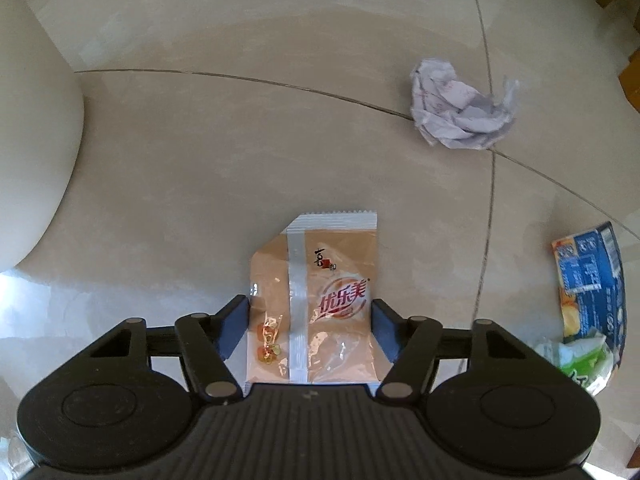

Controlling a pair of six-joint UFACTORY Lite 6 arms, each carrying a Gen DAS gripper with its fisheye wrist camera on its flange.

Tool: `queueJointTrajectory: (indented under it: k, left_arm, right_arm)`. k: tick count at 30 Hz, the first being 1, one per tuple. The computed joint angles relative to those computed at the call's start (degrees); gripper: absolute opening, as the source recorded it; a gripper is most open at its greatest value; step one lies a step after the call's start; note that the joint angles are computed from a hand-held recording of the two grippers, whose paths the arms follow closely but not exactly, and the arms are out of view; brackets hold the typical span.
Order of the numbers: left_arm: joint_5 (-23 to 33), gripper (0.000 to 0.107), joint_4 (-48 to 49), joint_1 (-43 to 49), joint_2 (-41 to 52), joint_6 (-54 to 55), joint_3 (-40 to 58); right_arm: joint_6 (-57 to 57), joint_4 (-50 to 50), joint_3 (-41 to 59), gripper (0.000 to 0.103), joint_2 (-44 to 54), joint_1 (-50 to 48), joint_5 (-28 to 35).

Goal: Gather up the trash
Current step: 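Grasp the tan sachet with the right gripper and lift it, then carry the sachet over the bin and open the right gripper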

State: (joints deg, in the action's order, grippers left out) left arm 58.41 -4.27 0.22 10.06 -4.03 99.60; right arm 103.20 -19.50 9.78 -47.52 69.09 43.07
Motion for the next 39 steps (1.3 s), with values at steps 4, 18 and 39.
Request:
queueJointTrajectory:
  k: [4,18,39]
  left_arm:
    - [-0.1,0.013,0.5,-0.3,-0.3,-0.2,-0.3]
    - [-0.6,0.013,-0.3,0.0,-0.7,0.0,-0.9]
    - [-1.6,0.013,-1.0,0.3,-0.8,0.2,-1.5]
  right_arm:
    - [-2.0,1.8,1.6,0.069,-1.8,0.5,2.4]
    - [-0.6,-1.7,31.2,0.069,-2.3,21.8,31.0]
    - [-73.0,15.2,98.7,0.07,33.0,-13.5,37.3]
